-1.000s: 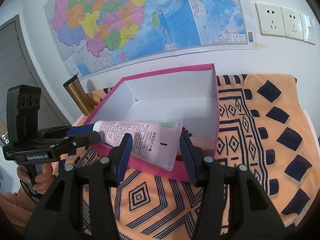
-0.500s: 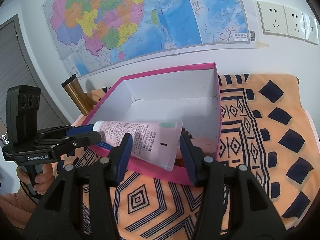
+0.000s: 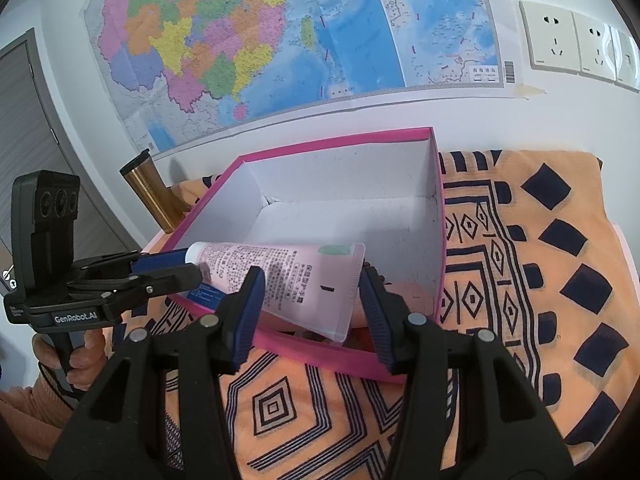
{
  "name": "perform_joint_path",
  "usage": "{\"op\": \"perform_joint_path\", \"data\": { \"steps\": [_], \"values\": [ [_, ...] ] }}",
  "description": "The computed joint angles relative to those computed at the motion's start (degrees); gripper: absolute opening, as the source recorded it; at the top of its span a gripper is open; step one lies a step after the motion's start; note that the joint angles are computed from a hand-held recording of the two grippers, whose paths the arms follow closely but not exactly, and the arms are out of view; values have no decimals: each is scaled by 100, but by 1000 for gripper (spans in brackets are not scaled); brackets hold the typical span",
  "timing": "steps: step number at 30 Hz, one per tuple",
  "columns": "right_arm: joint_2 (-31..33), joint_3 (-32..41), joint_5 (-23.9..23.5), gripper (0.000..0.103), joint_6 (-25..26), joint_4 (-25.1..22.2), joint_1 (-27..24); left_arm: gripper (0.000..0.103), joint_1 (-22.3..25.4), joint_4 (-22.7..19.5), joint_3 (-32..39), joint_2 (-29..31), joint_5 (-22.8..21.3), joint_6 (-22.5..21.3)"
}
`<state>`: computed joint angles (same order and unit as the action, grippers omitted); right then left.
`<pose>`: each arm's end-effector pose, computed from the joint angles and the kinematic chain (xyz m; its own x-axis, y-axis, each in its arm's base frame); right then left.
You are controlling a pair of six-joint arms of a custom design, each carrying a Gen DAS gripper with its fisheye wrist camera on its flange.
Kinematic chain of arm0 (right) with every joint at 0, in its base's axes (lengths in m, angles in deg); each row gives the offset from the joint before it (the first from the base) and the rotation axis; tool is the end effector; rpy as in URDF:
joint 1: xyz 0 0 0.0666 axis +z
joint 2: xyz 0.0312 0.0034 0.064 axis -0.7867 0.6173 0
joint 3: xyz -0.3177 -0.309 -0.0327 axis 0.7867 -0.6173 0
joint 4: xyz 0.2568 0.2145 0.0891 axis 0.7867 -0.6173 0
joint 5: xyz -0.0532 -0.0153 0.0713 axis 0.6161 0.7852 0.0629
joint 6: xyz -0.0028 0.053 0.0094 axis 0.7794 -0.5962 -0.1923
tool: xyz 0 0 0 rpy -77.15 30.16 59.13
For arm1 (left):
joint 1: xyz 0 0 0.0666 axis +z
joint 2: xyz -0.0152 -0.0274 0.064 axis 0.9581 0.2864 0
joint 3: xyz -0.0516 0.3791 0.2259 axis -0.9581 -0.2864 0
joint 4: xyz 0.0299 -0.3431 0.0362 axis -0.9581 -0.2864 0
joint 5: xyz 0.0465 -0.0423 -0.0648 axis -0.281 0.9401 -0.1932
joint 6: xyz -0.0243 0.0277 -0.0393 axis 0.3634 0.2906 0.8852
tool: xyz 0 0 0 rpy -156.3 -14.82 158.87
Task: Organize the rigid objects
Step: 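Lower the small pink tube over the rim into the pink box with the right gripper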
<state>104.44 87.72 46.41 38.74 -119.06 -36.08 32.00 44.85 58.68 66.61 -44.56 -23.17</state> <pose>0.4913 0.1584 0.4853 -0.5986 -0.2346 -0.7659 -0.6590 0.6877 0.3044 0.3813 -0.3208 0.4845 -0.6646 -0.1324 -0.7354 0.0783 0.9664 -0.2447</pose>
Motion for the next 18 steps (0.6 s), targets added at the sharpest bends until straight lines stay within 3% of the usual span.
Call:
{"op": "perform_joint_path", "data": {
  "steps": [18],
  "values": [
    [126,148,8,52,-2,-72,12,42,95,-45,88,50,43,-48]
  ]
}}
